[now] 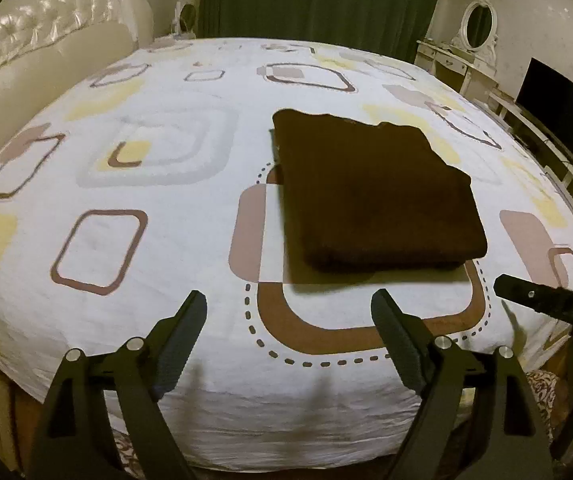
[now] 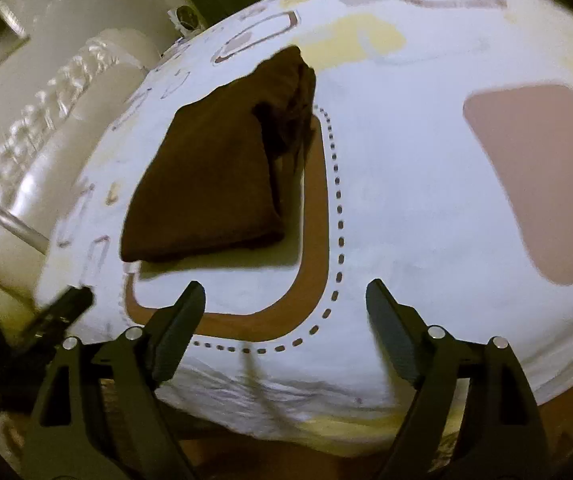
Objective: Fold small clothes
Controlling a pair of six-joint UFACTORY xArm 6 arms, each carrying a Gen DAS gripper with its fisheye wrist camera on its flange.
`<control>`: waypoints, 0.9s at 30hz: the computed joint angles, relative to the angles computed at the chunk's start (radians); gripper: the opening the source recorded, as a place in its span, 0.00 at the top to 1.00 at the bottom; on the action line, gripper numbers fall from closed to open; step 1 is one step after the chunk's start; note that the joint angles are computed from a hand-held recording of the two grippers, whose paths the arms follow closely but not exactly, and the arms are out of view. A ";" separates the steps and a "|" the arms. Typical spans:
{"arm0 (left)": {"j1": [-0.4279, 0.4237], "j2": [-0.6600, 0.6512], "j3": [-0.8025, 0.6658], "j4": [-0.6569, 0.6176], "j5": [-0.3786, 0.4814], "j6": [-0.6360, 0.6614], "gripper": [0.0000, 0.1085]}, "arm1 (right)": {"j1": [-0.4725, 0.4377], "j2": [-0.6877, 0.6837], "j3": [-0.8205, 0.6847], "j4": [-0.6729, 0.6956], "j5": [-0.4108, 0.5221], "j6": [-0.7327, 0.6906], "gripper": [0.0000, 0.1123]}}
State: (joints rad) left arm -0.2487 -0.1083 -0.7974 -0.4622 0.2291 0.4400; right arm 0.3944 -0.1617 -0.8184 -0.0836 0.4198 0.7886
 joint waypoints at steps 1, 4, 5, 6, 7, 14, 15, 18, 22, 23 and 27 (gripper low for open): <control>-0.002 -0.007 0.007 0.011 -0.010 -0.009 0.22 | 0.009 0.008 -0.018 -0.077 0.024 0.044 0.25; -0.010 -0.029 0.031 0.031 -0.045 -0.028 0.21 | 0.028 0.020 -0.043 -0.194 0.067 0.104 0.23; -0.013 -0.035 0.038 0.029 -0.053 -0.025 0.21 | 0.037 0.027 -0.054 -0.237 0.083 0.128 0.22; -0.016 -0.042 0.046 0.041 -0.063 -0.032 0.21 | 0.043 0.031 -0.059 -0.263 0.090 0.143 0.19; -0.018 -0.046 0.051 0.055 -0.070 -0.042 0.21 | 0.049 0.035 -0.063 -0.281 0.093 0.155 0.19; -0.016 -0.065 0.081 0.144 -0.088 -0.127 0.21 | 0.072 0.045 -0.074 -0.334 0.121 0.194 0.18; -0.016 -0.064 0.082 0.146 -0.087 -0.132 0.21 | 0.074 0.046 -0.075 -0.340 0.122 0.197 0.18; -0.015 -0.061 0.083 0.163 -0.079 -0.153 0.21 | 0.078 0.046 -0.077 -0.350 0.119 0.202 0.18; -0.014 -0.053 0.081 0.188 -0.077 -0.174 0.21 | 0.080 0.046 -0.077 -0.357 0.112 0.207 0.18; -0.014 -0.051 0.080 0.192 -0.078 -0.173 0.21 | 0.080 0.047 -0.077 -0.352 0.110 0.203 0.18; -0.013 -0.054 0.082 0.208 -0.075 -0.186 0.21 | 0.081 0.049 -0.076 -0.335 0.106 0.199 0.18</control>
State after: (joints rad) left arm -0.2621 -0.1620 -0.7153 -0.2545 0.1539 0.2543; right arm 0.4755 -0.1132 -0.8942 -0.4182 0.5253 0.9872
